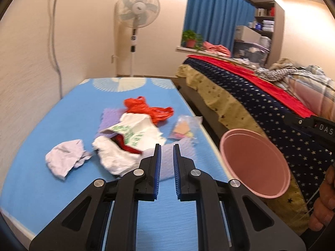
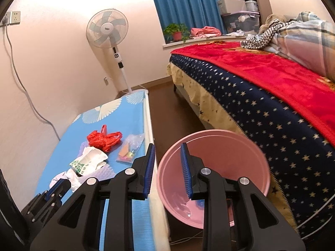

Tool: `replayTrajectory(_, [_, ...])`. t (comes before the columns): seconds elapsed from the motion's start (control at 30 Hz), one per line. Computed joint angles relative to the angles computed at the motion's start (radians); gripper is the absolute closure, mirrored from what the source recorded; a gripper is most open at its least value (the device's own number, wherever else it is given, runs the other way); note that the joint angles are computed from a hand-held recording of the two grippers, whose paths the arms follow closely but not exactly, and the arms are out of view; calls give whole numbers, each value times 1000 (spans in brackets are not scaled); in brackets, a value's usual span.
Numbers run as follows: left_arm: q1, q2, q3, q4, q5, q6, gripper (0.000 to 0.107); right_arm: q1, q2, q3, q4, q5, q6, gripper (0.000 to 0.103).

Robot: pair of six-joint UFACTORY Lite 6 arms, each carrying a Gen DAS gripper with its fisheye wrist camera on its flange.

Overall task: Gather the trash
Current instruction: 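Move both open tools back to the trash pile, then grasp the white crumpled paper with the left tool while the right tool grasps the bubble-wrap sheet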

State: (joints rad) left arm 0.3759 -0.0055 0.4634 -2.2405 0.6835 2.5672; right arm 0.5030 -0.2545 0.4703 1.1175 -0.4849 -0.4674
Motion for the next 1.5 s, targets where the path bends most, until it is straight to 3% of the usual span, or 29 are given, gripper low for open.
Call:
replayTrajectory(0.57, [153, 260, 189, -337, -88, 102, 95, 16, 423, 220, -604, -16, 588, 76])
replayTrajectory(0.7, [175, 323, 256, -338, -118, 60, 90, 9, 547, 304, -772, -7, 739, 71])
replayTrajectory(0.77, [185, 349, 285, -330, -131, 30, 75, 9, 603, 342, -826, -4, 797, 67])
replayTrajectory(0.93, [196, 422, 366, -336, -180, -8, 72, 8, 726, 456, -995, 19, 953, 46])
replayTrajectory(1.1, [209, 511, 466, -206, -237, -155, 69, 10, 811, 551, -1094, 47, 1030, 45])
replayTrajectory(1.4, [205, 560, 505, -144, -249, -210, 69, 3, 890, 621, -1204, 78, 1121, 48])
replayTrajectory(1.47, [206, 559, 504, -130, -245, -221, 73, 3, 898, 628, -1203, 86, 1116, 50])
replayTrajectory(1.5, [208, 559, 505, -110, -241, -239, 81, 2, 898, 626, -1204, 89, 1116, 53])
